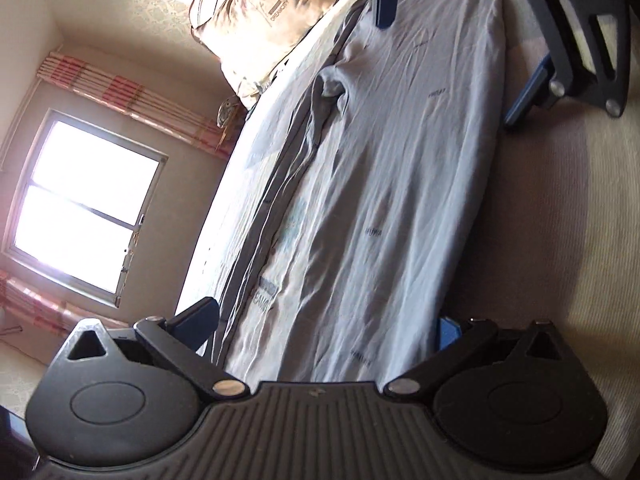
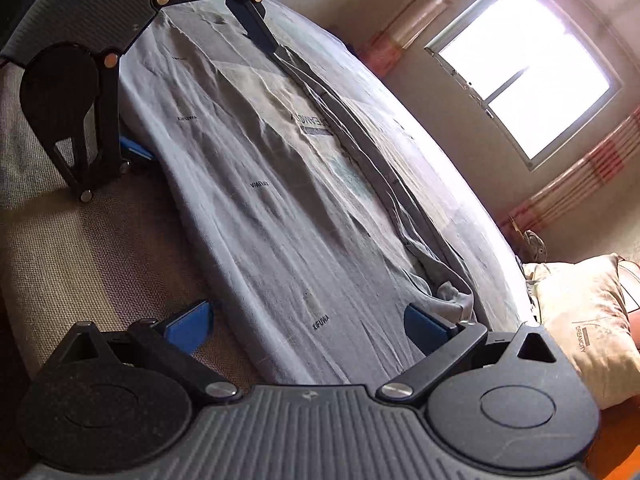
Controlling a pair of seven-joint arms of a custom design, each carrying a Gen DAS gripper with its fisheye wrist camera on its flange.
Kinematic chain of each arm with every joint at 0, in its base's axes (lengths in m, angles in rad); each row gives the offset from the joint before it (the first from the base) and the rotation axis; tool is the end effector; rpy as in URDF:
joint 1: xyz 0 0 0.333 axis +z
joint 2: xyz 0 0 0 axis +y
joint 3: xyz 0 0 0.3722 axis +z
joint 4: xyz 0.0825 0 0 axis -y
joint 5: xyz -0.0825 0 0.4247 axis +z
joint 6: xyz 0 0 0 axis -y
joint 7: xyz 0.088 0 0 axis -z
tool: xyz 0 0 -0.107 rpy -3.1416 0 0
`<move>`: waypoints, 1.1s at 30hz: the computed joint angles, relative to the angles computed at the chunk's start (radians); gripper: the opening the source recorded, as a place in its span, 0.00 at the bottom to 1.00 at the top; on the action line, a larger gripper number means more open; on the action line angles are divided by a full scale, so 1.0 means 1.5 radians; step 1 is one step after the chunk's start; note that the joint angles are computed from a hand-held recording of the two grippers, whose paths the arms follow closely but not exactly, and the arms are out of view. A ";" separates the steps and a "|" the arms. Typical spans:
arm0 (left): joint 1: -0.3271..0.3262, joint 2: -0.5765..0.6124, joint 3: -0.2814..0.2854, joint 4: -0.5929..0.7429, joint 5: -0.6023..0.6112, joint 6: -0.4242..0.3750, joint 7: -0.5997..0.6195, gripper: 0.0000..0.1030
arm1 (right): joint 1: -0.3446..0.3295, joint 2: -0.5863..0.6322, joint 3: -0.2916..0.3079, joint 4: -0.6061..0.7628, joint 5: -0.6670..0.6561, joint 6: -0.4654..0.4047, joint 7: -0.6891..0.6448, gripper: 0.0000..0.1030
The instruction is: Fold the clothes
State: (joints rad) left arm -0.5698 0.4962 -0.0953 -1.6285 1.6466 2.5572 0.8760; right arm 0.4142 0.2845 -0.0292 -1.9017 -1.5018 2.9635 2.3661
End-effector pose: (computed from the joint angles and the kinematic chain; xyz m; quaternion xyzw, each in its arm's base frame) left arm 0.6050 -0.4778 0.3964 -0.1366 0.8334 -0.1003 0.5261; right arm 0.6037 0.3191 0.4228 -0.8526 0.2479 -0.4153 0.1981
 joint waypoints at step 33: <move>0.119 -0.106 -0.016 -0.153 -0.015 -0.105 0.156 0.99 | -0.098 -0.049 0.006 -0.063 -0.077 -0.173 -0.082 1.00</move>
State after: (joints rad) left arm -0.3910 0.3375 -0.1189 -1.8574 1.6241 2.3999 1.1096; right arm 0.2677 0.2114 -0.0206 -1.9961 -1.6169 2.7046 2.2432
